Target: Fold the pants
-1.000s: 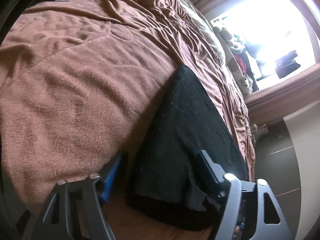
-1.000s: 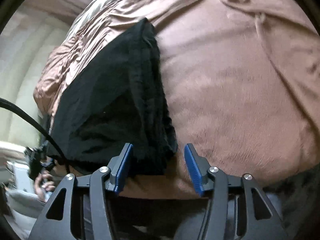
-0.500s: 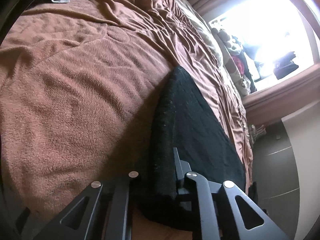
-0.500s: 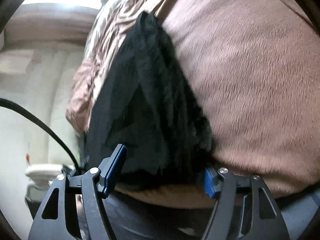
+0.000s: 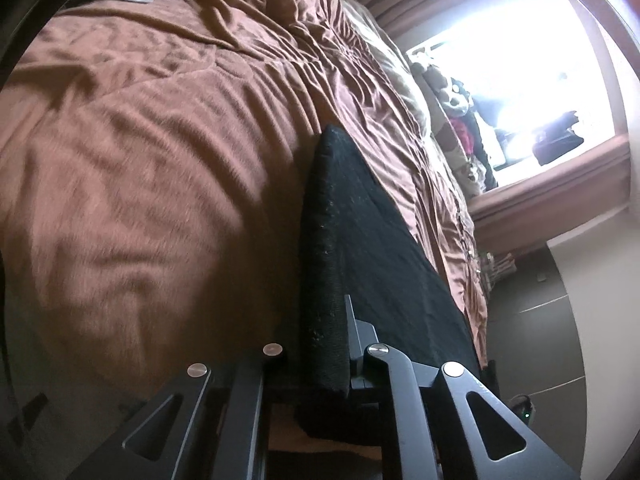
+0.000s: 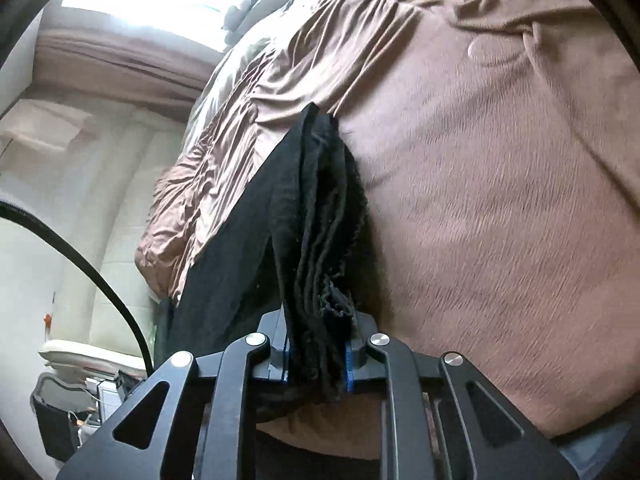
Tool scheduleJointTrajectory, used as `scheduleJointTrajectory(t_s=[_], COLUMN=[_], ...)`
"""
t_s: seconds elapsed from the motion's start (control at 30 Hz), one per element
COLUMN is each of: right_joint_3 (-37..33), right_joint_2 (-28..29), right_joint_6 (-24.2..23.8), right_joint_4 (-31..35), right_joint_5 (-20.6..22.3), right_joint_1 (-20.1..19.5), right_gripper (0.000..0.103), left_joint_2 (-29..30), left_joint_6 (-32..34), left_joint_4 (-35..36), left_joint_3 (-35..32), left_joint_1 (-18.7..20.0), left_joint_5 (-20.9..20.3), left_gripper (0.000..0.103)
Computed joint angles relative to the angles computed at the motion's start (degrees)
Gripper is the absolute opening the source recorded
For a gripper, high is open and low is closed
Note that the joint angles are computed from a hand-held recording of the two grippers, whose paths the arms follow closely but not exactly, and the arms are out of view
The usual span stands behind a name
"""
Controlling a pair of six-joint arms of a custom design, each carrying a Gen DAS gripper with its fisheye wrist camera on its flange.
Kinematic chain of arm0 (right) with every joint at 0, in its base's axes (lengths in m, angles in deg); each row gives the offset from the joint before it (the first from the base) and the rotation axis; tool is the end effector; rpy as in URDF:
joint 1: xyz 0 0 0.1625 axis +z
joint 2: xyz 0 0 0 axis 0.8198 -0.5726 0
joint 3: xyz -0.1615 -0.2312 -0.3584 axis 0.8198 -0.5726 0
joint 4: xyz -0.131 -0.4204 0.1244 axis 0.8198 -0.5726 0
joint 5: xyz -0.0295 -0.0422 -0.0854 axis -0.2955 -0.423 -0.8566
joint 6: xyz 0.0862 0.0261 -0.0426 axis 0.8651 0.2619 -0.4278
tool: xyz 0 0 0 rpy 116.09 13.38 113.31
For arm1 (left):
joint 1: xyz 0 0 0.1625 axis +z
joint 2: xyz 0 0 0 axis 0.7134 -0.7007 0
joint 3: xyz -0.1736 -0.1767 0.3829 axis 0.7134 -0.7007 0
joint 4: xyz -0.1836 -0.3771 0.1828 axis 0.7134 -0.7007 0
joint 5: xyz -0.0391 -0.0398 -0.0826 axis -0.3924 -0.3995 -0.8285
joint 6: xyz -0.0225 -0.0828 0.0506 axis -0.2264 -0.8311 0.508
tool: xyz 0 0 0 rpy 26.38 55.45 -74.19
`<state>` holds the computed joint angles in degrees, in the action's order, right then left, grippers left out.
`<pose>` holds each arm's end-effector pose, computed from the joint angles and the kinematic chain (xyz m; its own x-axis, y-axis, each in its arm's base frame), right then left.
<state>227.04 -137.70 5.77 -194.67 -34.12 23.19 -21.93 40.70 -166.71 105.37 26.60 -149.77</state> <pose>0.0687 -0.3235 0.2027 -0.9419 0.3142 -0.1188 0.3009 0.6318 -0.7143 -0.0020 -0.4700 0.1936 -0.9986 0.0153 0.0503 -0.0097 0.8859 -0.4638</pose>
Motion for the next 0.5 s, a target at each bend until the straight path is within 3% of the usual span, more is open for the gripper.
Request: scheduleJointTrajectory(t_s=[0.17,0.33,0.43,0.5], right_joint_3=[0.5,0.9,0.8,-1.0], right_joint_2=[1.9,-1.0,-3.6,-3.8], right_joint_6=[1.4,3.4,5.3,6.6], right_joint_4=[2.0,6.9,9.2,12.2], right_joint_5=[-5.3,-13.0,-20.0,-27.1], right_joint_1=[2.5,6.8,12.9,19.5], right_gripper=[0.019,0.026,0.027,0.027], left_joint_2=[0.3,1.4,1.2,1.0], left_joint_6=[0.4,1.8,1.5,1.7], left_joint_4=[-0.8,0.5,0.8,1.4], left_joint_3=[-0.1,-1.1,-1.1,-1.2], left_joint_1=[2.8,4.6,5.2,5.1], left_joint_5=[-1.7,-2.9,-4.8,-5.0], left_gripper=[0.011,0.011,0.014,0.016])
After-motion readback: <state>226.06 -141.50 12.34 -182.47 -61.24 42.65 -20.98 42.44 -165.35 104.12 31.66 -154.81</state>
